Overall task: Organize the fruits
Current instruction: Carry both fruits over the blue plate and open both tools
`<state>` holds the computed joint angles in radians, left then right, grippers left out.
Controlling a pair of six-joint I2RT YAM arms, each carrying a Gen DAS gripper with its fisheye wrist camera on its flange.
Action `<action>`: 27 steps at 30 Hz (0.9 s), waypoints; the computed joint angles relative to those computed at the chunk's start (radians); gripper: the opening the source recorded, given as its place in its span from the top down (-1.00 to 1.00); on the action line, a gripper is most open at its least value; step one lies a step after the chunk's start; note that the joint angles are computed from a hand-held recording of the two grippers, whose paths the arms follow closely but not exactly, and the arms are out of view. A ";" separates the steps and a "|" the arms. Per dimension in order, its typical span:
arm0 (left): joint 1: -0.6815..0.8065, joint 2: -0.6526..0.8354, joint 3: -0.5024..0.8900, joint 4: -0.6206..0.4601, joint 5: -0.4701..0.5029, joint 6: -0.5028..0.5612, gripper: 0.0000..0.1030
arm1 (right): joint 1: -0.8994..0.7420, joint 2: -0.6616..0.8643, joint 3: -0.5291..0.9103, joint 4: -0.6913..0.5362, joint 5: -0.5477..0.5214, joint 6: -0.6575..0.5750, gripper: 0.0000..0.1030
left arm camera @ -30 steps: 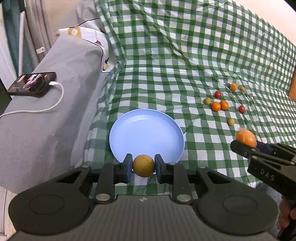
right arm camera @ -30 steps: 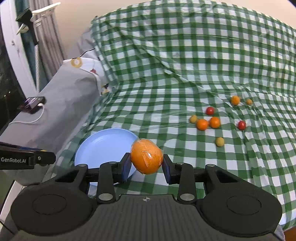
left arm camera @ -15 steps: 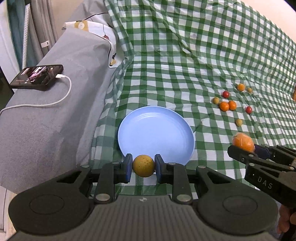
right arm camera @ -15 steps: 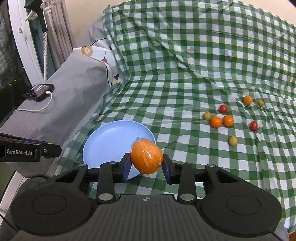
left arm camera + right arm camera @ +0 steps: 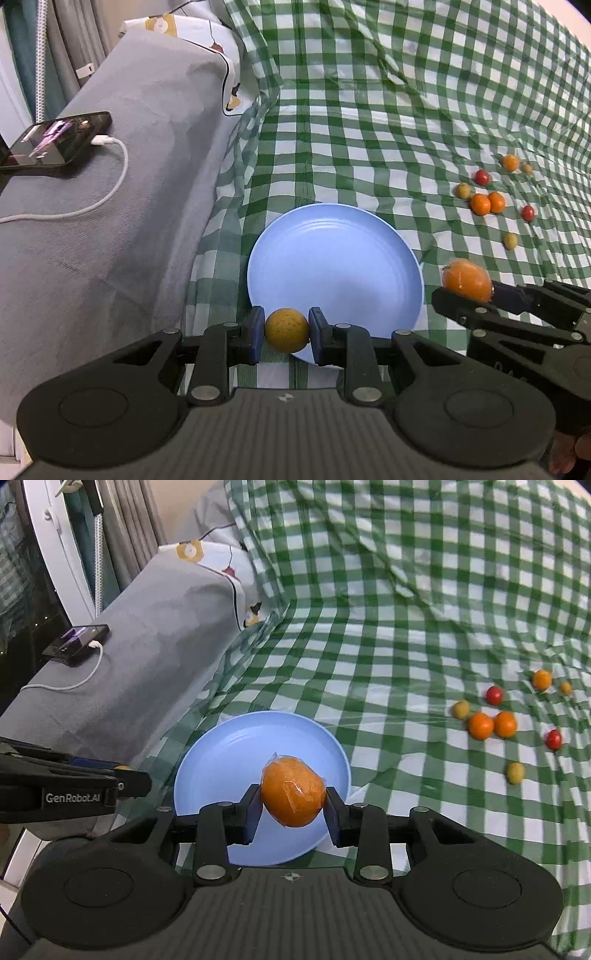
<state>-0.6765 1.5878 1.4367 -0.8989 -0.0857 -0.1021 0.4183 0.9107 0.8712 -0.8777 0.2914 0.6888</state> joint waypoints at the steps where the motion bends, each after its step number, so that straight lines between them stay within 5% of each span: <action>1: 0.002 0.013 0.006 0.003 0.001 0.002 0.46 | -0.020 0.013 -0.006 0.018 -0.022 -0.013 0.27; 9: 0.009 0.136 0.057 0.028 -0.001 0.013 0.46 | -0.137 0.107 -0.038 0.125 -0.144 -0.080 0.27; 27: 0.031 0.340 0.169 0.050 0.006 0.043 0.46 | -0.215 0.286 -0.058 0.260 -0.225 -0.145 0.27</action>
